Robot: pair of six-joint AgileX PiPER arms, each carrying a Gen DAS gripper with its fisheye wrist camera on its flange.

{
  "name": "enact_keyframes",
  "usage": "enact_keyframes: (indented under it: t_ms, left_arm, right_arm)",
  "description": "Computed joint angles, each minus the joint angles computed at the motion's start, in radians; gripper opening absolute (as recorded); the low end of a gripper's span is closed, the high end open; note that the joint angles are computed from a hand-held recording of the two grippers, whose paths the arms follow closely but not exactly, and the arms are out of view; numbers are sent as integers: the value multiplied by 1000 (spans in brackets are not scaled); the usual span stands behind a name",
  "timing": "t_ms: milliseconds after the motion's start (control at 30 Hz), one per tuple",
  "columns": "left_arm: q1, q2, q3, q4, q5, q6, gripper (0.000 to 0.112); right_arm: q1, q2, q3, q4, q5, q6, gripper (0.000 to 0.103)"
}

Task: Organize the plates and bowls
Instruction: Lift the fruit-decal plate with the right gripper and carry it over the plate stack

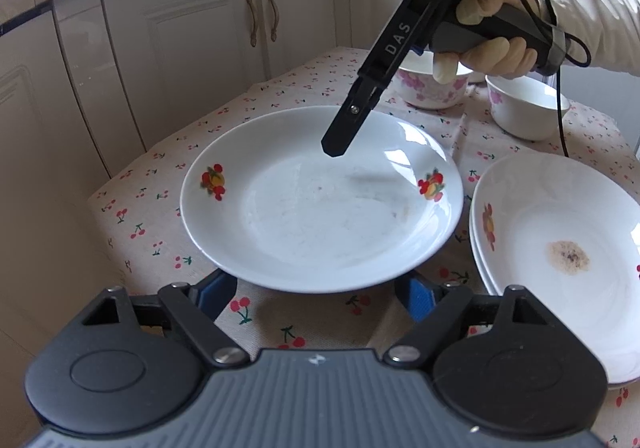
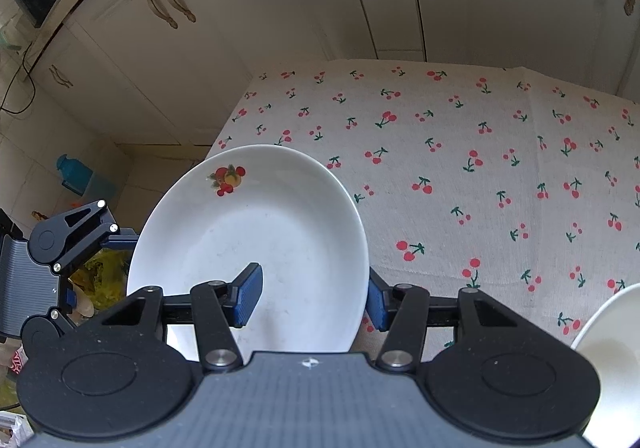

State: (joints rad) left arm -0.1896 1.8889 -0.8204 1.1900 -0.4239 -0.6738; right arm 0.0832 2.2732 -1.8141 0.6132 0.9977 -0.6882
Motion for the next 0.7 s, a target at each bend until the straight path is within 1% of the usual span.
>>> enact_keyframes:
  t_ms: [300, 500, 700]
  left_arm:
    - [-3, -37, 17, 2, 11, -2, 86]
    - [-16, -80, 28, 36, 29, -48, 86]
    - [-39, -137, 51, 66, 51, -94, 86]
  right_arm:
    - [-3, -30, 32, 21, -11, -32, 60]
    - [-15, -52, 56, 37, -5, -55, 60]
    - [-31, -108, 118, 53, -3, -83, 60]
